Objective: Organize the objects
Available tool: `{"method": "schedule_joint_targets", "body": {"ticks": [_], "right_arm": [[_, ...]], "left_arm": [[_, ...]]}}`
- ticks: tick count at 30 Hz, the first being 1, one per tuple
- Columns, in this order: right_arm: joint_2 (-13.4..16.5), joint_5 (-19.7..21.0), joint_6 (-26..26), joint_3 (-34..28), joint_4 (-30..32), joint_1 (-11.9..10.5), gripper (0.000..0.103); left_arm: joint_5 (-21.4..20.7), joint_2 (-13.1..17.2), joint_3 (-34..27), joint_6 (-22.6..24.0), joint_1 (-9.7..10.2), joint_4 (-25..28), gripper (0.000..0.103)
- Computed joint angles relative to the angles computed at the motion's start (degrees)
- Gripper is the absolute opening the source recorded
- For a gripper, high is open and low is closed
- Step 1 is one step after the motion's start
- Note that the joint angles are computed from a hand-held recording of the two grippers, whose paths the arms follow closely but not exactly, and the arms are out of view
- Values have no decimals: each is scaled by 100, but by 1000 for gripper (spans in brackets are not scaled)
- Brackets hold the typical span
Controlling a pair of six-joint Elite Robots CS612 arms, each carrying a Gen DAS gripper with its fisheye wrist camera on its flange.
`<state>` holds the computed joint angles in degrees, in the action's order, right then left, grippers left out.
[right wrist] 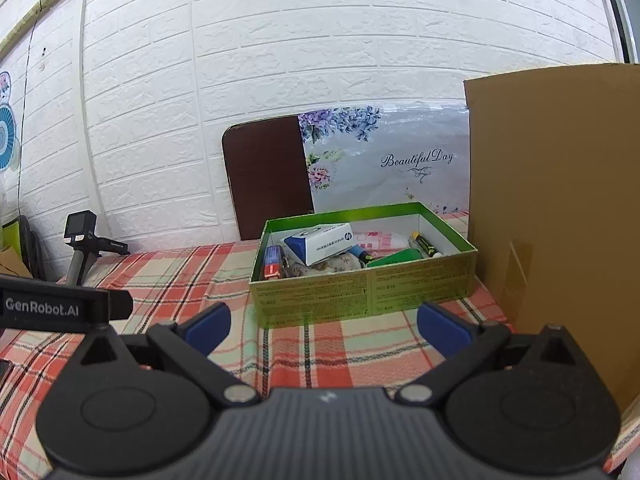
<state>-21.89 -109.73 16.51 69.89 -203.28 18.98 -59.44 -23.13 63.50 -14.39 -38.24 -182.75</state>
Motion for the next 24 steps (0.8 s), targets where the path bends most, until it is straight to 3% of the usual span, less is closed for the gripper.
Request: {"method": "schedule_joint_targets", "body": {"ticks": [11,24], "right_arm": [[6,-111,-177,-38,70,46,103],[-3,25,-153,-76,223,42,103]], "left_arm": [[-100,-21,52,-109,37,2,103],[-114,-34,66,-269,74,39,103]]}}
